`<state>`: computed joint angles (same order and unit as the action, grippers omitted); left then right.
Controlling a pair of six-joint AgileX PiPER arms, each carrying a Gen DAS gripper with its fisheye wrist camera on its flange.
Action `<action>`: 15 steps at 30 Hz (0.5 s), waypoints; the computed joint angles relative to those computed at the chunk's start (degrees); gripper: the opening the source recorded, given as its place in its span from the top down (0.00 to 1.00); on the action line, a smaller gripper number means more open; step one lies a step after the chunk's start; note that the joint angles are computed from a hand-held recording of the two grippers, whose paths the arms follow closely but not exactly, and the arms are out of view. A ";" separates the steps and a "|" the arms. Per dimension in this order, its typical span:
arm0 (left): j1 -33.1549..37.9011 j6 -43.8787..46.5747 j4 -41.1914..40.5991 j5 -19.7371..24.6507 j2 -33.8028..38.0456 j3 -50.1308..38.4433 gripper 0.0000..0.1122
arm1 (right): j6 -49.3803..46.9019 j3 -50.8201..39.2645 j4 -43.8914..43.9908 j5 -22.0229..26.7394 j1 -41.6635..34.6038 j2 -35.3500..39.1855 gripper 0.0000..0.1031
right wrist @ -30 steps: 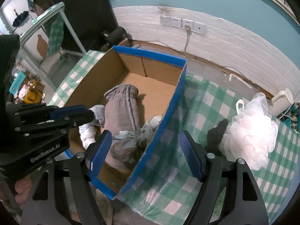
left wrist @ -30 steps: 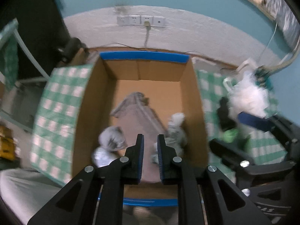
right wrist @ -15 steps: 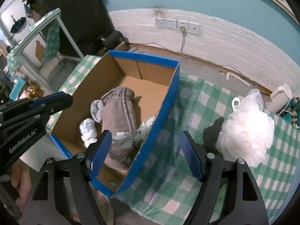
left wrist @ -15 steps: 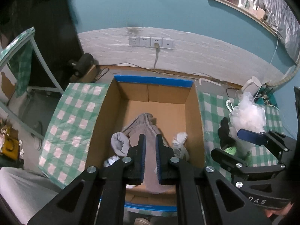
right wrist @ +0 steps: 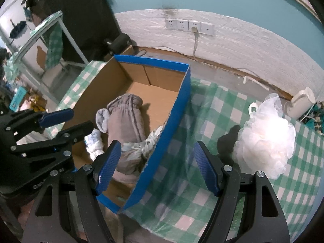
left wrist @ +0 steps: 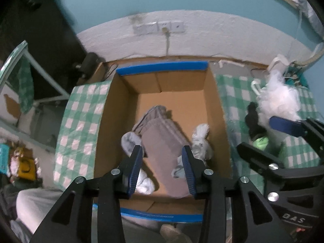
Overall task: Organize soft objects
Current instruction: 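Withdraw both tools from the box back over the remaining items on the table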
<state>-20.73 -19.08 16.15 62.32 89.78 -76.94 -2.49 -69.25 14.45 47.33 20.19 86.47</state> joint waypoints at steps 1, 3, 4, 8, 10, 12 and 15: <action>-0.36 -1.21 1.15 1.66 0.97 -0.93 0.61 | 0.13 -0.06 -0.30 -0.04 0.04 -0.02 0.26; -0.46 -1.63 1.77 4.48 3.03 -2.97 0.60 | 0.20 -0.05 -0.25 -0.08 -0.05 -0.13 0.26; -1.06 -2.50 3.28 5.58 3.95 -3.73 0.59 | 0.23 0.03 -0.14 -0.12 -0.11 -0.17 0.26; -0.79 -2.15 2.50 4.05 2.76 -2.49 0.59 | 0.12 0.11 -0.04 -0.22 -0.29 -0.35 0.26; 0.24 0.04 -0.09 2.33 1.33 -1.81 0.59 | -0.02 0.13 0.16 -0.27 -0.46 -0.45 0.26; 0.46 0.43 -0.84 1.28 0.61 -1.66 0.59 | -0.07 0.29 0.30 -0.43 -0.67 -0.58 0.26; 0.23 -0.15 -0.64 0.93 0.15 -2.06 0.59 | -0.30 0.46 0.46 -0.48 -0.93 -0.60 0.26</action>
<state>-20.50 -19.23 15.51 63.25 89.93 -79.00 -2.80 -68.79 14.90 46.85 19.26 85.87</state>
